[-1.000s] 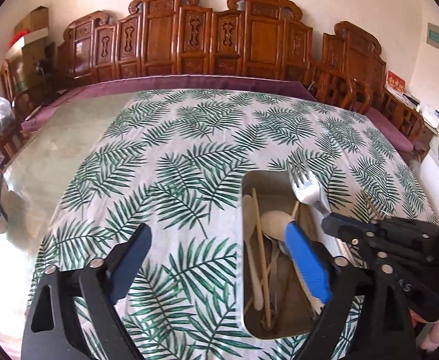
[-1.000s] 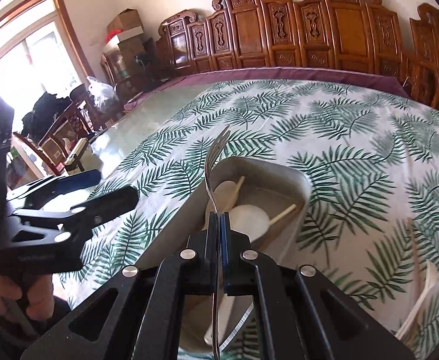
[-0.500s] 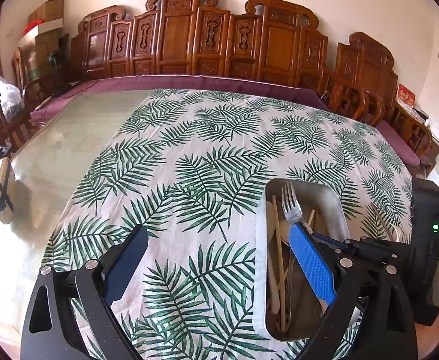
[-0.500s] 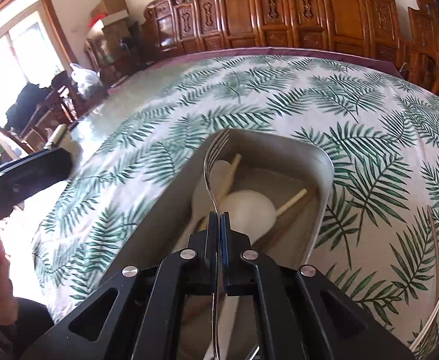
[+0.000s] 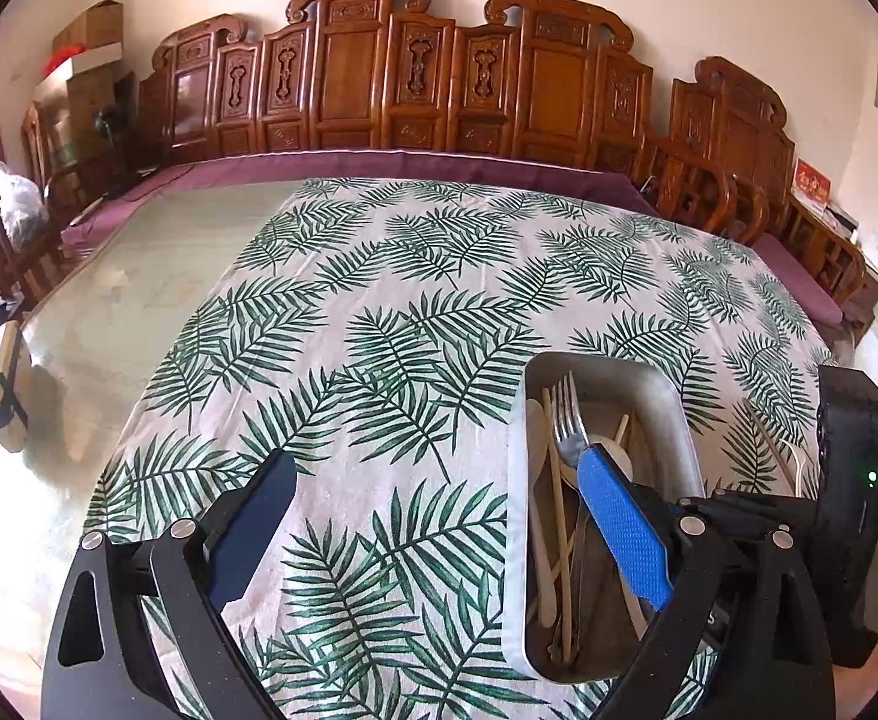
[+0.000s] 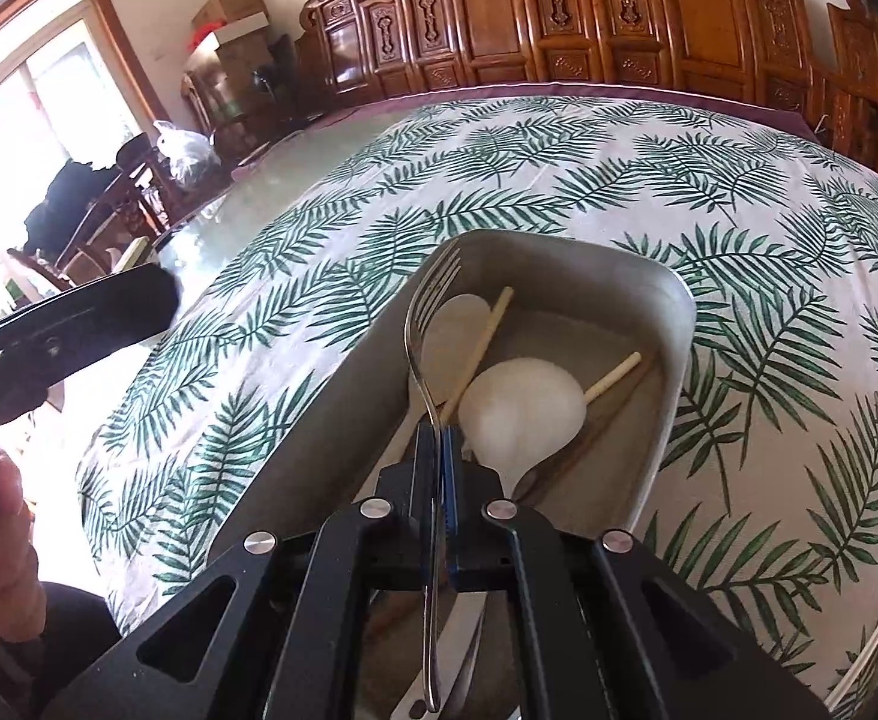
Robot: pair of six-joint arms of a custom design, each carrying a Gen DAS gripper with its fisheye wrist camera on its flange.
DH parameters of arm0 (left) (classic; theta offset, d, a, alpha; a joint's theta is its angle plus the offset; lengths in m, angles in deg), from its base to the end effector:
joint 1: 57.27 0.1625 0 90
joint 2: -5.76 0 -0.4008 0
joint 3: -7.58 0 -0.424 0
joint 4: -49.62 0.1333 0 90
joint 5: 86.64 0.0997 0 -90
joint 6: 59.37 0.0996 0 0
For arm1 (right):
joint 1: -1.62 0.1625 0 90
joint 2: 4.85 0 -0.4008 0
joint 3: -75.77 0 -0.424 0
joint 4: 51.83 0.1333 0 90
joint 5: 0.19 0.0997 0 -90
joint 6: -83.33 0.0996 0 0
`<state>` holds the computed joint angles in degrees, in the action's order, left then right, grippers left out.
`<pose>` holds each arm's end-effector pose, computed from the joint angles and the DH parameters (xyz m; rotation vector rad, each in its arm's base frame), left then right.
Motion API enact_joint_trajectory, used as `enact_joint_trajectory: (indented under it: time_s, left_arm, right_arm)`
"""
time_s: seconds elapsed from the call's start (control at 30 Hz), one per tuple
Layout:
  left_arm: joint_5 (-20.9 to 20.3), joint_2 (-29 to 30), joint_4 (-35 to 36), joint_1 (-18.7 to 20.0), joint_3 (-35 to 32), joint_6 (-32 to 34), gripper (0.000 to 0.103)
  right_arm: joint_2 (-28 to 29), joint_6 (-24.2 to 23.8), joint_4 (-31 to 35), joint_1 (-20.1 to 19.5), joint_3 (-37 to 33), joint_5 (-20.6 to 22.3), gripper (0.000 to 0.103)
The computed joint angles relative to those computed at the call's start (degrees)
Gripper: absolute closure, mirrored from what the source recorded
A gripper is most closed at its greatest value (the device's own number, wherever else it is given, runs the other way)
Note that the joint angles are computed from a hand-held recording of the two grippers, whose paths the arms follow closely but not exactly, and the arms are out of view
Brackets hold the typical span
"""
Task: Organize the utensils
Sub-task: 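Lower the metal fork into the tray and open the right tool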
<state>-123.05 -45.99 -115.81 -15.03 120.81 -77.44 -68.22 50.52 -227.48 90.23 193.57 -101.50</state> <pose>-0.2723 -0.5356 0.0714 0.4583 2.2916 -0.8797 0.1001 -0.5648 0.1441 0.6650 -2.6427 0.6481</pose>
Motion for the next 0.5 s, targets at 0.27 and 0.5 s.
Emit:
enact_joint_trajectory:
  time_s: [0.27, 0.5]
  left_arm:
    - [0.21, 0.06, -0.33, -0.05, 0.15, -0.12, 0.012]
    - [0.33, 0.48, -0.62, -0.31, -0.01, 0.08, 0.012]
  right_arm:
    - [-1.42, -1.27, 0.98, 0.08, 1.05, 1.91, 0.094]
    - [-4.54, -4.01, 1.29, -0.70, 2.62, 4.95, 0.097]
